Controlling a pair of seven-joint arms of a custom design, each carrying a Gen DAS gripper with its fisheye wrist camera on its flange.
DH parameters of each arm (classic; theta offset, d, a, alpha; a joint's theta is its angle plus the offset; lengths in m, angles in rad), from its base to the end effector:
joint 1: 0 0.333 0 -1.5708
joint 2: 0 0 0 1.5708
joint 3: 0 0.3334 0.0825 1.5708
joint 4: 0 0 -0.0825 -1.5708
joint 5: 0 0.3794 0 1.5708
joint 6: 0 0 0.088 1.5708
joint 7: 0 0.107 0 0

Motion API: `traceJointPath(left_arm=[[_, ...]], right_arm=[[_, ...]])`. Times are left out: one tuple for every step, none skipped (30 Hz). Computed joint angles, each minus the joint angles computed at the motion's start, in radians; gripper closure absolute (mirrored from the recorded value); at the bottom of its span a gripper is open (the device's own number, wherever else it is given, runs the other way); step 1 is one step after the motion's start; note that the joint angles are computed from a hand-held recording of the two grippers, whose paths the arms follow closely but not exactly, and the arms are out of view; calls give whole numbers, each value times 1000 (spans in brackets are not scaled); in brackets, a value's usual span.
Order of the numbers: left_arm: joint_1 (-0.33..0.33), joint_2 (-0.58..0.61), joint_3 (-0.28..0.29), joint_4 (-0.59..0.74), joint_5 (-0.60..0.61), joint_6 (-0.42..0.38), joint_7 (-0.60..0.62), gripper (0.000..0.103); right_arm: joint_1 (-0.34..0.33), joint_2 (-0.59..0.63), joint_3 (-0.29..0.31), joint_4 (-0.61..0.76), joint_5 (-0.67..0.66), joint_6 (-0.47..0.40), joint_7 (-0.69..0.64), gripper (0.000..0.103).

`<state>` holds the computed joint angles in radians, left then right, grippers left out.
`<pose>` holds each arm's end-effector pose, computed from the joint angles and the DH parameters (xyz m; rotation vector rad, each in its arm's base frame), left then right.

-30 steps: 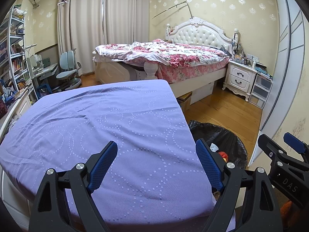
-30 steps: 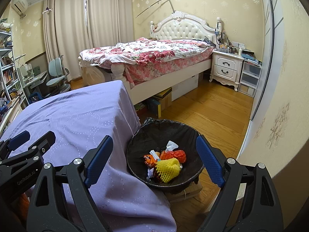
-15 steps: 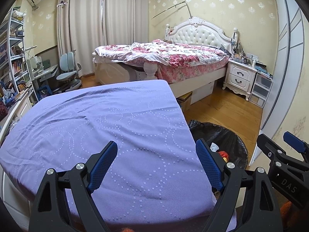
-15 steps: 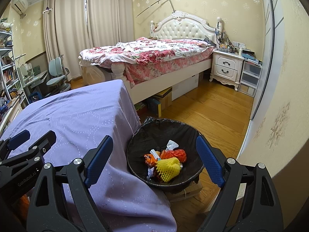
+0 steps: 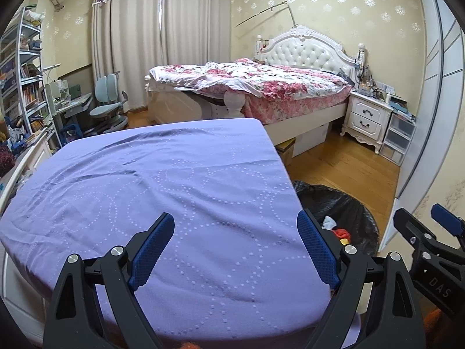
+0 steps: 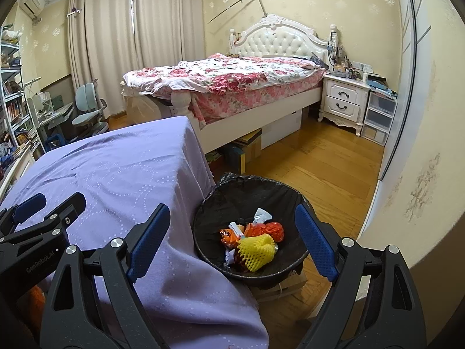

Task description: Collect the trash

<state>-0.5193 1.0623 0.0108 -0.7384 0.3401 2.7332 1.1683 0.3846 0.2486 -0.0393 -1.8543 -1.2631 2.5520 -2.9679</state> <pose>0.7400 -0.4335 0.4218 -1.3588 1.9669 -1.0138 0.6081 0.2346 0.4481 -1.2644 1.9990 -0.9980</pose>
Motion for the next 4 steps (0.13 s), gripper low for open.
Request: traceJointPath(left_arm=[[-2, 0, 9, 1, 3, -8, -8, 17], [2, 6, 6, 14, 0, -21, -5, 17], [8, 26, -2, 53, -9, -47, 6, 17], [12, 32, -5, 63, -14, -59, 8, 17]], right_arm=[[0, 2, 2, 1, 3, 3, -6, 17], [0, 5, 2, 4, 6, 5, -12, 17], [0, 11, 3, 12, 14, 6, -23, 17], [0, 17, 4, 15, 24, 12, -39, 17]])
